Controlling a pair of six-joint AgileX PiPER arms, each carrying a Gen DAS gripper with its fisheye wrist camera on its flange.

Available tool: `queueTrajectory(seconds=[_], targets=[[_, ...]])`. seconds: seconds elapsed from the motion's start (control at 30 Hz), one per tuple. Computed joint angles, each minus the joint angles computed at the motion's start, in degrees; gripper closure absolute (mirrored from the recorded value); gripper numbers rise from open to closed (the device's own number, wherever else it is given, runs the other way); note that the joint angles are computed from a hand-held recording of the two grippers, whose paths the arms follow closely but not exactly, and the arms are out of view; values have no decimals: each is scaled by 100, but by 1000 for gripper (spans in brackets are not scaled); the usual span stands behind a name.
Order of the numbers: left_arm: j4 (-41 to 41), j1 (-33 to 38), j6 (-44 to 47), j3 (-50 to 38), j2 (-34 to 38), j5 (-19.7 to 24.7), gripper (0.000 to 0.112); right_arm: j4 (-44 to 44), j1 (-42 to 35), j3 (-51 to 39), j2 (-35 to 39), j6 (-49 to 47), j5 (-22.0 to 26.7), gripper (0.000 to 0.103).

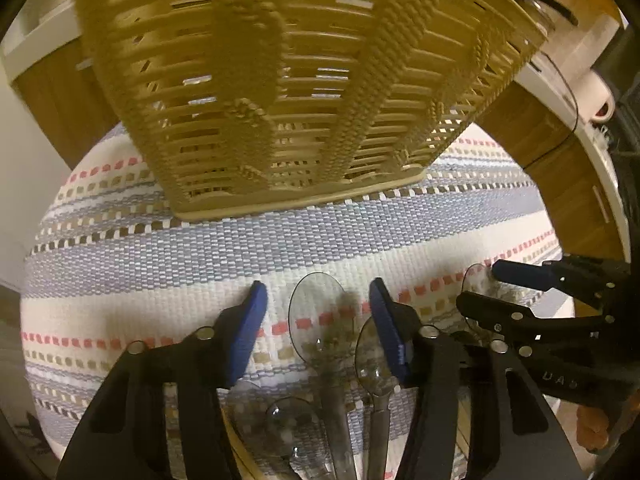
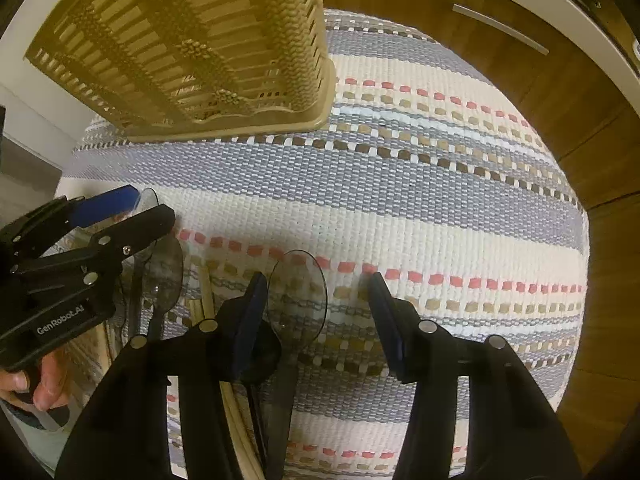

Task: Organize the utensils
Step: 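Lower the right tool onto a clear plastic spoon and close it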

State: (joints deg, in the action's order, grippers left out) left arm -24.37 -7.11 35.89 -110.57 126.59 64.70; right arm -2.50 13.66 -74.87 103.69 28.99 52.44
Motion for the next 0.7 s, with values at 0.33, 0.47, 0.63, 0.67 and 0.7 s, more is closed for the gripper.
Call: queueTrajectory(seconds=[0.33,0.47,0.63,0.67,0.7], targets=[[414,-676,-488,740,-394,-772,78,375,-16,-91,-91,-153,278,62],[421,-730,-553,705,-357,-795,76,163,64,23,-171,-55,288,62],[622,-843,-570,1072,-510,-1152,76,-33,190,26,-129,0,344,62],[704,-884,-595,1175,-565,-1254,76,-104,218,123,-204,18,343,62],[800,-948,-667,1239,-595,-1341,76,-191,280,193,-275,36,384,65]])
